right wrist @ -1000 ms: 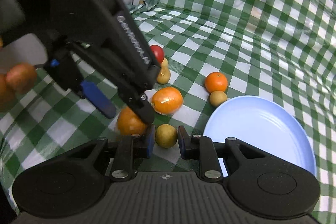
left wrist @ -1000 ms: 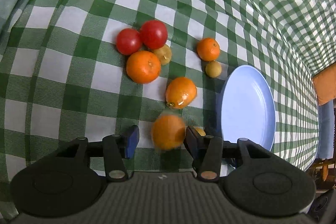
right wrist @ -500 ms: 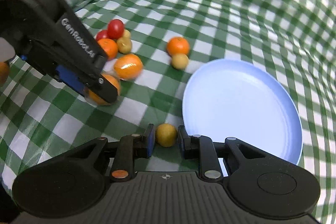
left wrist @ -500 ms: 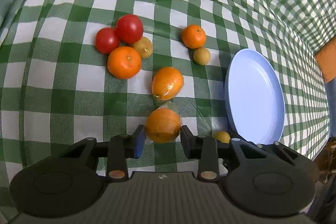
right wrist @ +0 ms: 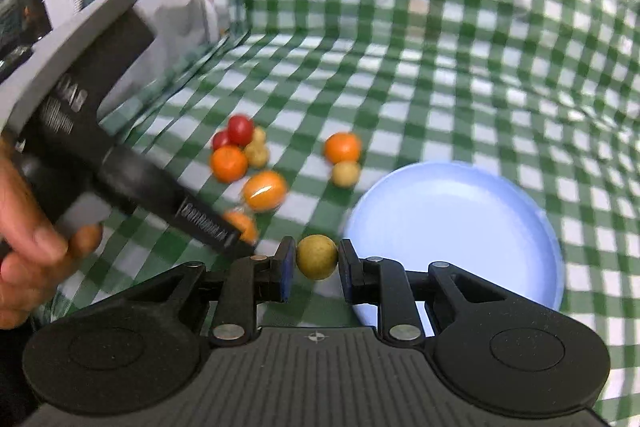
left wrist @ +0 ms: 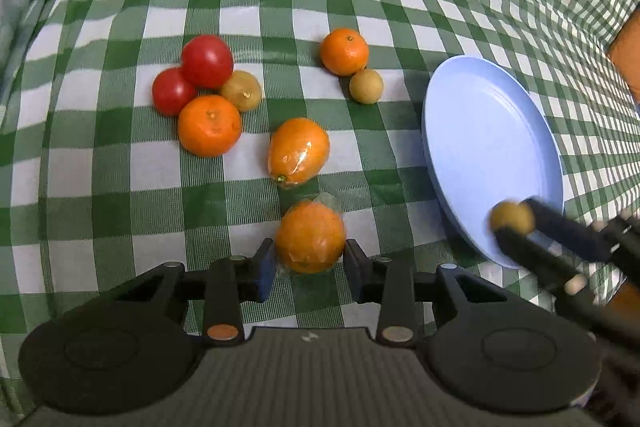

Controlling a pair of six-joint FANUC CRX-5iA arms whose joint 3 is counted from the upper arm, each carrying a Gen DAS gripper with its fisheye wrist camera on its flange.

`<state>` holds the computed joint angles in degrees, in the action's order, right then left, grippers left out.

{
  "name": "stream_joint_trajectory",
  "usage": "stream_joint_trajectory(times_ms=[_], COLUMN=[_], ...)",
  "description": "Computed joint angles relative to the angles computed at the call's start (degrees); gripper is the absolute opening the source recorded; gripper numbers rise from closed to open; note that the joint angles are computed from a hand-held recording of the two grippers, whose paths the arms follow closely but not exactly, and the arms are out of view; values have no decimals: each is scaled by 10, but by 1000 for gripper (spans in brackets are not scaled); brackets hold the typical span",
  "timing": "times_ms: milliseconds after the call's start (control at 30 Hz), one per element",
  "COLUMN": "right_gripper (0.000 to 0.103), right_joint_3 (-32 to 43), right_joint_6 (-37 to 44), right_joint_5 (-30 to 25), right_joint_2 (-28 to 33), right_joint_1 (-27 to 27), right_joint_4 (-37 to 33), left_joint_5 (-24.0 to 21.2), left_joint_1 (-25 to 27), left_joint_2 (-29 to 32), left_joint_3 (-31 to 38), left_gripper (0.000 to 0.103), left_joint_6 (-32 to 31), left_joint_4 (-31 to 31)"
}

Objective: Organize fruits

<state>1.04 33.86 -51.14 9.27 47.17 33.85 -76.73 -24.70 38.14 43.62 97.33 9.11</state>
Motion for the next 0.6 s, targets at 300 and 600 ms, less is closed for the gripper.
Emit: stream_joint_trajectory(times_ms=[300,600], right_gripper=[24,24], right_joint_3=[-19,-49], right_joint_6=[-56,-144], right_joint_5=[-17,-51], right_joint_2=[-29,-26], right_joint_1=[-35,-59], right_joint_4=[103,113], left_joint_5=[62,127], left_joint_1=[-32,-52], left_joint_2=[-35,-40], left_joint_3=[-13,-22], left_gripper=[39,39], left_joint_6=[-11,-2], left_joint_4=[-90,-99])
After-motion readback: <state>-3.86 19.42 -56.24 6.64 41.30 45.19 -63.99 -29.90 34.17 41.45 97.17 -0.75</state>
